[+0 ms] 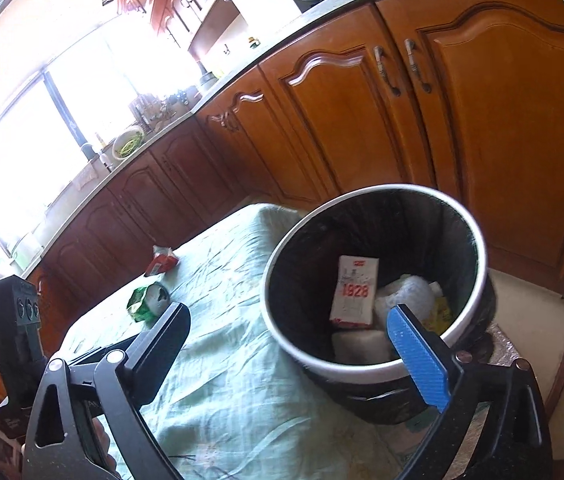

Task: Collect trash
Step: 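Move both open tools back toward the green can and red wrapper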

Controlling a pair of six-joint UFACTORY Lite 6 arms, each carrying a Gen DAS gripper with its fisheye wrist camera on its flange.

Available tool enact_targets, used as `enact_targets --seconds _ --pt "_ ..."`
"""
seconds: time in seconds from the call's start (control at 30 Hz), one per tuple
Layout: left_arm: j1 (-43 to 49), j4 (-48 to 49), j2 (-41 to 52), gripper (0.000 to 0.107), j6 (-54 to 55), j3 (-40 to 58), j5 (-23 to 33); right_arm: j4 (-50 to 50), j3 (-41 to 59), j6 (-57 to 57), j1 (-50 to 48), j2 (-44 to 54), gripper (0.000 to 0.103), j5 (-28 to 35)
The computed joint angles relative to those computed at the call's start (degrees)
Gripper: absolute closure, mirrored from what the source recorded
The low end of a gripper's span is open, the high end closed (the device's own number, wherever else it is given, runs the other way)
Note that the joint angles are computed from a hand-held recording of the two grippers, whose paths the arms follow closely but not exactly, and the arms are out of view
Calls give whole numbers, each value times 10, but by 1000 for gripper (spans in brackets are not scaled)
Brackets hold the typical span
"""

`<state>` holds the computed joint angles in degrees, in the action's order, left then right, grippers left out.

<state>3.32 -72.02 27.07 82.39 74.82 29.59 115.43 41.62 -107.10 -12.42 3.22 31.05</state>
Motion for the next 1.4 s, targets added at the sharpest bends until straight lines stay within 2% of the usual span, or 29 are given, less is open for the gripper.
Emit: enact_targets --seconds 0.23,0.47,0.67,1.0,1.1,1.2,1.27,1.33,1.4 --pt "95 -29 -38 37 59 -48 41 46 -2 -24 81 2 3 -22" --pt "179 -24 -23 37 63 -35 74 89 20 -42 158 23 3 -48" --pt "230 -8 18 37 52 8 87 112 60 -46 202 60 3 -61" --pt "281 41 108 37 -16 134 105 106 149 -10 255 133 5 -73" --pt "290 57 129 37 -38 165 103 101 204 -1 282 174 14 -93" --pt "299 77 155 37 -65 204 102 49 290 64 302 244 31 -113" --pt "303 90 172 37 -82 232 102 -4 355 127 314 297 43 -128" --pt "307 107 196 37 -104 270 102 -79 424 212 325 349 50 -144" --pt "309 131 225 37 -135 319 106 -174 496 315 331 403 51 -147"
